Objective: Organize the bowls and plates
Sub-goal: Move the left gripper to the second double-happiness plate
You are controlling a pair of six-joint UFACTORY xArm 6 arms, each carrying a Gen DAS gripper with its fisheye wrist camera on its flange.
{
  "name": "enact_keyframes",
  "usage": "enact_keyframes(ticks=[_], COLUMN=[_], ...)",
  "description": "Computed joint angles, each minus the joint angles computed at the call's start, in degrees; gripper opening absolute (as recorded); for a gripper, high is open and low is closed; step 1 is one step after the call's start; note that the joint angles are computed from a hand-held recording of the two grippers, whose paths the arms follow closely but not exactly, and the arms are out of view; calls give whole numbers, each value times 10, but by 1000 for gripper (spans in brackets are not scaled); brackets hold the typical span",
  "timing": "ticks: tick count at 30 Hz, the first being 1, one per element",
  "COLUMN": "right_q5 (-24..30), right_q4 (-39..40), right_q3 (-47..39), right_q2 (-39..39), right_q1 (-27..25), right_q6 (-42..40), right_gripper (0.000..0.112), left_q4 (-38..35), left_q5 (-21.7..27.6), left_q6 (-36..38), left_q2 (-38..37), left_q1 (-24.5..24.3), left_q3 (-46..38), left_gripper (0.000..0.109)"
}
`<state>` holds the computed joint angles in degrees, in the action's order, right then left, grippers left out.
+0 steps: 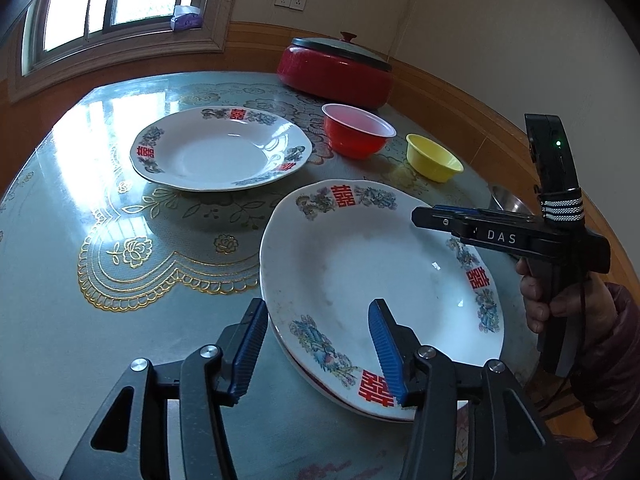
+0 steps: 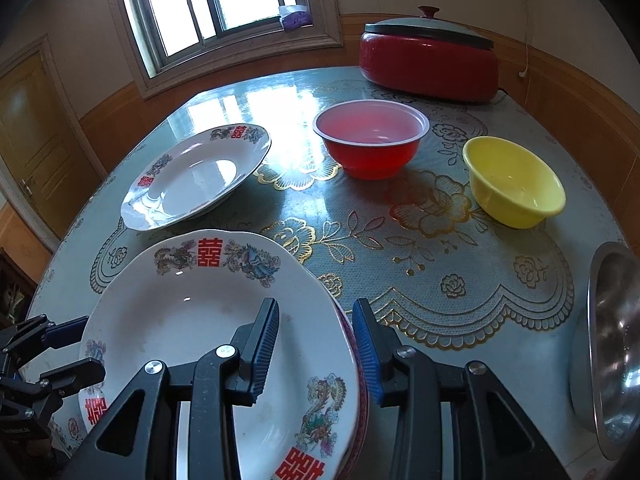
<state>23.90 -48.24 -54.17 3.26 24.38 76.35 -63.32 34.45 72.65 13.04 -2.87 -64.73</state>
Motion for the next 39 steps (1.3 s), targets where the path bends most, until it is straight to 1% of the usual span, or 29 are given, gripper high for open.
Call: enact_keyframes(ticks=[3, 6, 9, 13, 19, 22, 26, 29, 32, 34, 37, 38, 39], right_q5=[8, 15, 11, 20, 26, 38, 36, 9, -43, -91, -141, -158, -172], right_q4=[-4, -2, 2, 4, 2, -15, -22, -24, 16, 66, 148, 188, 246], right_q3=[0, 3, 11, 9, 7, 4, -6, -10, -16, -18, -30, -35, -41], right_q2=[-2, -6, -12, -10, -11, -17, -19, -14, 0, 12, 36, 45, 56], right_q1=[3, 6, 5, 9, 10, 9, 5, -1, -12, -20, -22, -21, -18], right_q6=[3, 7, 11, 12, 28, 55, 70, 80, 61, 32, -24, -54, -98], right_gripper=[38, 38, 38, 38, 38, 43, 46, 48, 49, 49, 57, 59, 59], left_q4=[4, 7, 4, 2, -2, 1, 8, 14, 27, 34, 38, 41, 45], left_q5=[5, -18, -6, 12, 12, 10, 12, 17, 29, 36, 41, 42, 43], left_q6=[3, 18, 19, 17, 3, -11, -30, -47, -73, -87, -102, -108, -116], left_q2=[-1, -9, -6, -2, 1, 9, 25, 41, 62, 75, 97, 105, 114], left_q1=[0, -10, -5, 3, 12, 18, 27, 35, 44, 49, 56, 59, 61], left_q3=[1, 12, 9, 2, -7, -18, -40, -61, -91, -111, -145, -157, -171], left_gripper=[53, 53, 53, 53, 56, 60, 60, 60, 60, 61, 61, 61, 61])
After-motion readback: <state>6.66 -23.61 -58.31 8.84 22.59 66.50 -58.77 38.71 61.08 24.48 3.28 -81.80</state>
